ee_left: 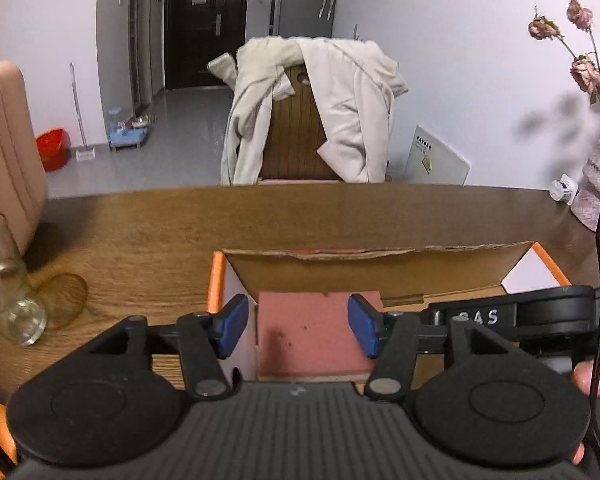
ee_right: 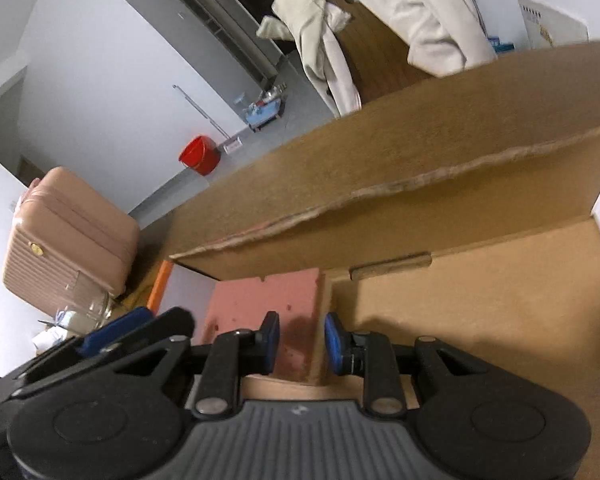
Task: Organize soft objects
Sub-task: 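Lower the sponge into the box, open the right gripper and withdraw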
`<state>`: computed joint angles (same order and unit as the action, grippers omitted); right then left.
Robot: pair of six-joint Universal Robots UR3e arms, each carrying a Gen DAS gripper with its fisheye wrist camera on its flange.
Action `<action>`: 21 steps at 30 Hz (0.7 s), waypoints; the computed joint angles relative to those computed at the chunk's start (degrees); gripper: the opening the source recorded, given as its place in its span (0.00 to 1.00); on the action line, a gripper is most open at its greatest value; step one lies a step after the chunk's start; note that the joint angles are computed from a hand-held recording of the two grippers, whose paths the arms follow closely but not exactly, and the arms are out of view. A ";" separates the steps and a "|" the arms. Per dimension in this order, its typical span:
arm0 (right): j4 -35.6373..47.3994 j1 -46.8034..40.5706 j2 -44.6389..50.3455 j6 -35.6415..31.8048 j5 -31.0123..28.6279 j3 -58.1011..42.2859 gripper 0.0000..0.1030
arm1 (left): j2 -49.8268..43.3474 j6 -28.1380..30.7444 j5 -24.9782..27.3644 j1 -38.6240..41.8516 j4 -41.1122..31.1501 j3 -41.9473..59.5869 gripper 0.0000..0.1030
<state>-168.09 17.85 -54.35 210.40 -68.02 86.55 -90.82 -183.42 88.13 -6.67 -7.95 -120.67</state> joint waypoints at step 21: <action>35.20 -8.09 -77.97 -17.31 -2.50 30.08 0.63 | 36.80 -12.88 44.32 -48.37 -36.37 7.35 0.95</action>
